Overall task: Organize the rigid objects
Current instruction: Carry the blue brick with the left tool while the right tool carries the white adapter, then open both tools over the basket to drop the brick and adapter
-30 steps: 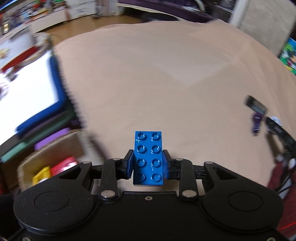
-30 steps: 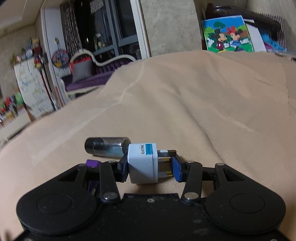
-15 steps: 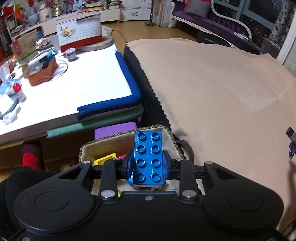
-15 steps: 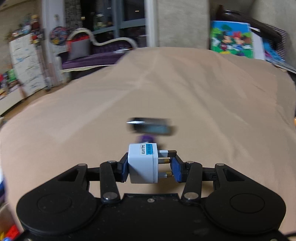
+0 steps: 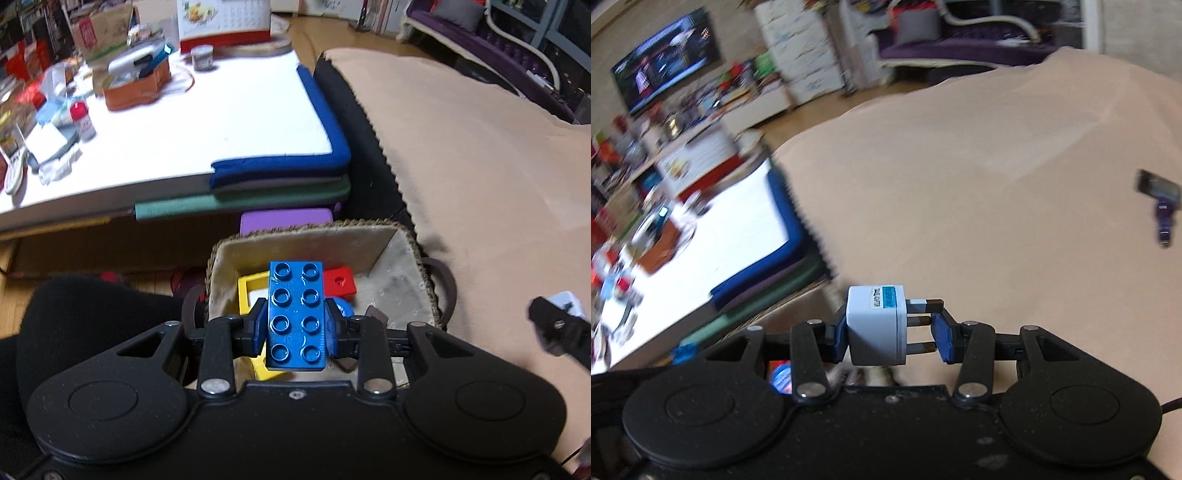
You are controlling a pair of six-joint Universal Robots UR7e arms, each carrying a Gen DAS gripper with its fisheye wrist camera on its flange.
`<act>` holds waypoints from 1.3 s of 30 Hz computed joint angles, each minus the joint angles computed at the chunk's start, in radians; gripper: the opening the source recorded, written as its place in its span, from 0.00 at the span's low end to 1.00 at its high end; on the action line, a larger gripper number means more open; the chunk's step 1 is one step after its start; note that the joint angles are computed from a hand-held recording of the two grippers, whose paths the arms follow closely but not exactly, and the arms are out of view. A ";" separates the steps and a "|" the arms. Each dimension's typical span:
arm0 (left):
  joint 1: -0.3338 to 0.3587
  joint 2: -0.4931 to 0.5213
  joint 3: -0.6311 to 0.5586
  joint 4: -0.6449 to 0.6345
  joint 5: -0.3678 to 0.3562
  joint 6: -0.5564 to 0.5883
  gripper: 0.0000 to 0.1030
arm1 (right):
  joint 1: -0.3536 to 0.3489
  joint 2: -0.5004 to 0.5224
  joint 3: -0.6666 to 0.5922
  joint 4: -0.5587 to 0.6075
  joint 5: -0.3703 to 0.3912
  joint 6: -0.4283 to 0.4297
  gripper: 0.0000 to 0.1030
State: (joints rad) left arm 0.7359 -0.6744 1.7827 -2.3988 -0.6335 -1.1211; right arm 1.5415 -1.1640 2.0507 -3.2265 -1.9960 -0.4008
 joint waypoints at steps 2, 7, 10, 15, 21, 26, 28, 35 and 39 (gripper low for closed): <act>0.005 0.003 -0.007 0.019 -0.013 -0.005 0.29 | 0.027 0.023 -0.004 0.016 -0.028 -0.005 0.44; 0.000 0.005 -0.012 0.040 -0.006 -0.008 0.29 | 0.057 0.050 -0.035 0.101 -0.071 0.011 0.44; 0.002 0.003 -0.014 0.059 -0.008 -0.020 0.29 | 0.060 0.051 -0.040 0.124 -0.092 0.009 0.44; 0.008 0.005 -0.024 0.080 -0.017 -0.035 0.30 | 0.065 0.067 -0.053 0.143 -0.103 0.017 0.44; 0.007 0.006 -0.030 0.103 -0.008 -0.052 0.31 | 0.070 0.074 -0.061 0.157 -0.094 0.019 0.44; 0.007 0.001 -0.021 0.091 -0.008 -0.059 0.48 | 0.079 0.087 -0.067 0.163 -0.099 0.023 0.46; 0.007 0.001 -0.021 0.092 -0.005 -0.057 0.50 | 0.081 0.091 -0.069 0.167 -0.100 0.024 0.48; 0.008 -0.003 -0.015 0.077 -0.011 -0.052 0.54 | 0.090 0.098 -0.067 0.142 -0.115 0.007 0.48; 0.008 -0.002 -0.017 0.075 -0.013 -0.046 0.55 | 0.088 0.097 -0.066 0.139 -0.122 0.007 0.48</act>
